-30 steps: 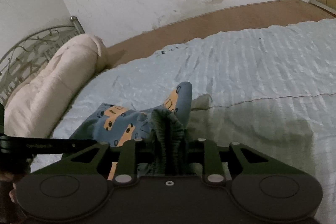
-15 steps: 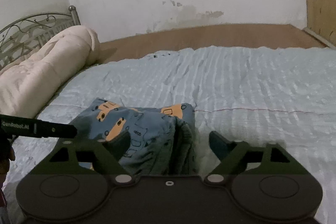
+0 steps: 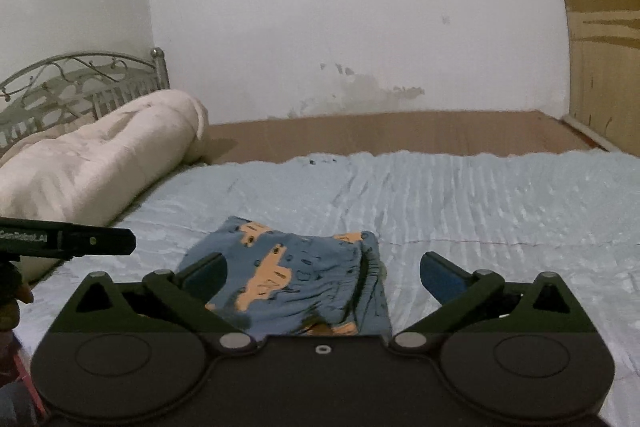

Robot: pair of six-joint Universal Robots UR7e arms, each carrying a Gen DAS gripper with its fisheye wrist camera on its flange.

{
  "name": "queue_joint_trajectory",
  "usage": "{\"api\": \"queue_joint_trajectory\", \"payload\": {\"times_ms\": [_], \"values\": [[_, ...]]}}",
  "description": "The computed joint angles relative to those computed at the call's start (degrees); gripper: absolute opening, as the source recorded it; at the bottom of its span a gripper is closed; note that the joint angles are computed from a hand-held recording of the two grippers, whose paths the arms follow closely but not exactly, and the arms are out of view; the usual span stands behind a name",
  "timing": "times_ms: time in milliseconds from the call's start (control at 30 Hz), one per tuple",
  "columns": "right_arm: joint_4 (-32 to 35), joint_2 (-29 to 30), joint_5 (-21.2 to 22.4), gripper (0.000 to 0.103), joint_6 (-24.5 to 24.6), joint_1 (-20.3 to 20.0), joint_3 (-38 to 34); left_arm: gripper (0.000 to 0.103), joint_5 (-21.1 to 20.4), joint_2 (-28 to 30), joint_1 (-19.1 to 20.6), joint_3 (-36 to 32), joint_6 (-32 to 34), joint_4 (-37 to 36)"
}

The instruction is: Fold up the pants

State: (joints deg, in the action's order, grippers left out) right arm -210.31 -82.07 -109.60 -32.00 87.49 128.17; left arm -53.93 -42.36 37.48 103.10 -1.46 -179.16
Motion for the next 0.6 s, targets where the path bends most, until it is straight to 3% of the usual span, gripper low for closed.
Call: {"api": "queue_joint_trajectory", "payload": {"times_ms": [300,600], "values": [[-10.15,-0.88,-4.33,0.102,-0.81,4.63,7.62,0.103,3.05,-4.38,-4.26,11.0,2.88,-10.47],[-19.88,0.62,-8.41,0.102,-1.93,7.27,13.51,0.103,4.71,-6.72,-5.91,18.32,1.78,-15.69]]}}
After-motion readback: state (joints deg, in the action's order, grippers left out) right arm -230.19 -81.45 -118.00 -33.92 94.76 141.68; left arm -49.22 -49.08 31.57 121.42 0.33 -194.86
